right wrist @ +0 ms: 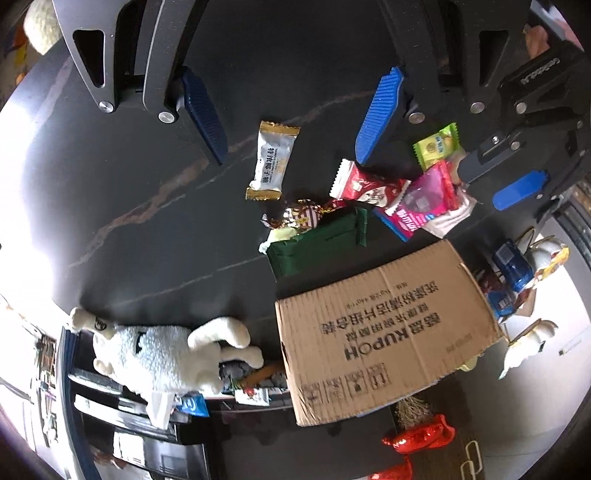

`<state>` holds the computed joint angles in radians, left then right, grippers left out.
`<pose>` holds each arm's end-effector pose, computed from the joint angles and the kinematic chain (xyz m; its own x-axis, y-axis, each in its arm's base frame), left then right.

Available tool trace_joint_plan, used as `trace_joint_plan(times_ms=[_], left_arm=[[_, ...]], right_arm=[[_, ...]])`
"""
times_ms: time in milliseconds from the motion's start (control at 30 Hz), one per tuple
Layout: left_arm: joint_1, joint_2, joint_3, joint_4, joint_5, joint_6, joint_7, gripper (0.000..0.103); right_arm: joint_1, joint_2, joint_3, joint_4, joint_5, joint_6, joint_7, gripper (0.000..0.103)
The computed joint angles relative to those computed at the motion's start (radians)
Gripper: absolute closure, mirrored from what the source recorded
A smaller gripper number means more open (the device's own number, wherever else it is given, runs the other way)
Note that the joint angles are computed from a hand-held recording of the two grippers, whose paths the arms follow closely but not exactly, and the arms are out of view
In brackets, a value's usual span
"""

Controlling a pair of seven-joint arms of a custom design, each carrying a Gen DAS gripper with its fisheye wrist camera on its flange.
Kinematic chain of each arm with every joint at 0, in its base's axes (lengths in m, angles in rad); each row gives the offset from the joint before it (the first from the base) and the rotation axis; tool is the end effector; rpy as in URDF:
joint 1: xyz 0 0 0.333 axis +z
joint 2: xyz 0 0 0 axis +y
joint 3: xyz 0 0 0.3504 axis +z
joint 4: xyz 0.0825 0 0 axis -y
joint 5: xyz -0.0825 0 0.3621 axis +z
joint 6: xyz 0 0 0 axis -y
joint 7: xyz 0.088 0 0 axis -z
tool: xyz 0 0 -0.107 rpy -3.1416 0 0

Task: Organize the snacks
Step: 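Grasp the pink packet with the left tool while the right tool grasps the white-gold bar, then lift both held snacks and carry them over the cardboard box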

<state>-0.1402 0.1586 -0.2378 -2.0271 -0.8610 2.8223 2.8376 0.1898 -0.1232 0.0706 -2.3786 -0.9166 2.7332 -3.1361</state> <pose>0.5777 -0.1810 0.4777 -0.7469 -0.6584 -0.0931 -0.4172 0.5729 -0.7055 0.4649 0.1562 0.4592 -0.4547 -0.8726 -0.1784 -0.6376 0.4587 -0.6189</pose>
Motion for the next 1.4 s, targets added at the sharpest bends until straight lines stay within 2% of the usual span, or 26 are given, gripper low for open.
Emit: trace_joint_plan(times_ms=[133,400,533,600,833,1033,1400], left_arm=[[0.001,0.045,0.006,0.056,0.039,-0.048,-0.043,0.042],[0.001,0.106,0.005,0.127,0.106,-0.084,-0.106,0.048],[-0.022,0.141,0.034,0.178,0.223,-0.157,-0.242,0.059],[-0.018,0.151,0.032,0.195,0.245,-0.194,-0.28,0.063],[-0.014,0.162,0.026,0.209,0.279,-0.211,-0.326,0.066],[-0.021,0.16,0.031,0.213,0.314,-0.214,-0.377,0.074],[-0.009,0.126,0.018,0.192,0.288,-0.219,-0.367,0.076]], right_arm=[[-0.002,0.017,-0.006,0.013,0.016,0.003,-0.002,0.037],[-0.005,0.04,-0.013,0.034,0.004,0.0,0.026,0.045],[-0.006,0.048,-0.02,0.034,0.015,0.019,0.022,0.047],[-0.007,0.052,-0.024,0.031,0.032,0.029,0.01,0.052],[-0.015,0.056,-0.028,0.025,0.034,0.055,0.011,0.06],[-0.015,0.058,-0.029,0.024,0.046,0.057,-0.011,0.082],[-0.012,0.031,-0.017,0.03,-0.023,0.042,0.022,0.082]])
